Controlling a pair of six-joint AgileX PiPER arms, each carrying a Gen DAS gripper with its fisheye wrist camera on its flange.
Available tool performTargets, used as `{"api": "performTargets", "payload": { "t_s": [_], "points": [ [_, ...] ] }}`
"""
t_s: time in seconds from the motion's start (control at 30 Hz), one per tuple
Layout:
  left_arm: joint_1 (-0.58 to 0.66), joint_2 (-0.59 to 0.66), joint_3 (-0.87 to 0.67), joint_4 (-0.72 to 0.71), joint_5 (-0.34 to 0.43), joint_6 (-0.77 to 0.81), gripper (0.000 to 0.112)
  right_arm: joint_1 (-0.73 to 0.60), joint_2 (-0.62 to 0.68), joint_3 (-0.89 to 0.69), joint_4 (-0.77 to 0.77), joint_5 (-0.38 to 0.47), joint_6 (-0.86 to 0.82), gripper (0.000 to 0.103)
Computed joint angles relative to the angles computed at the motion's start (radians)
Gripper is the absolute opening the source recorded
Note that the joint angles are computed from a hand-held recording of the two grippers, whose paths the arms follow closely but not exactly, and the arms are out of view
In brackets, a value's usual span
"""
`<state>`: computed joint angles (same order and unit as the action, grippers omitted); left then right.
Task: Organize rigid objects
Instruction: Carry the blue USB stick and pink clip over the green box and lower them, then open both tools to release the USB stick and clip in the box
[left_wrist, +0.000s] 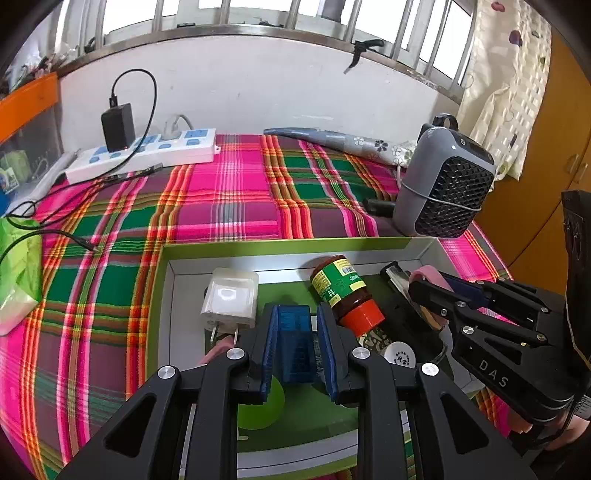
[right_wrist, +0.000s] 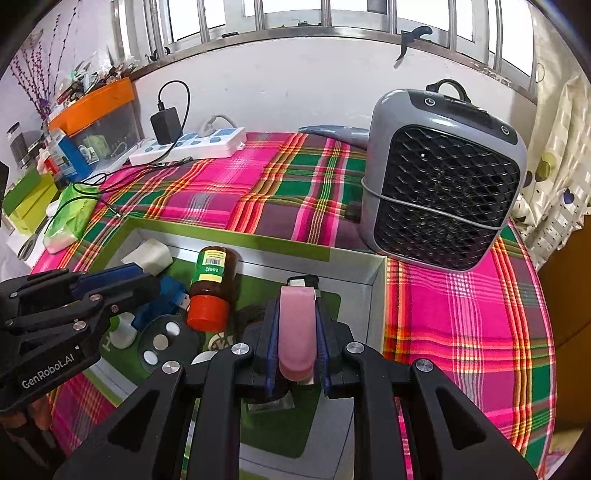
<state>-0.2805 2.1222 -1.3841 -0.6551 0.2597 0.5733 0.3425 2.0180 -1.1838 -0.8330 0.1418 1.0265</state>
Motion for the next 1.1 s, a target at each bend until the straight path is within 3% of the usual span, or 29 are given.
{"api": "performTargets", "payload": {
  "t_s": [0.53,0.9,1.1],
  "points": [
    [0.002,0.019,-0.019,0.028,0.022,-0.028,0.021,-0.009,0.031,-0.018,0.083,-0.013,-0.079,0.019],
    [-0.005,0.013,-0.012,0.123,0.014,-0.123,0.022,-0.012,0.032,-0.017,0.118,-0.023,-0.106,0.019],
    [-0.009,-0.002,0.008,0.127,0.001,-0.126,0.025,-0.011,0.023,0.000,-0.002,-0.032,0.019,0.023]
  ]
}}
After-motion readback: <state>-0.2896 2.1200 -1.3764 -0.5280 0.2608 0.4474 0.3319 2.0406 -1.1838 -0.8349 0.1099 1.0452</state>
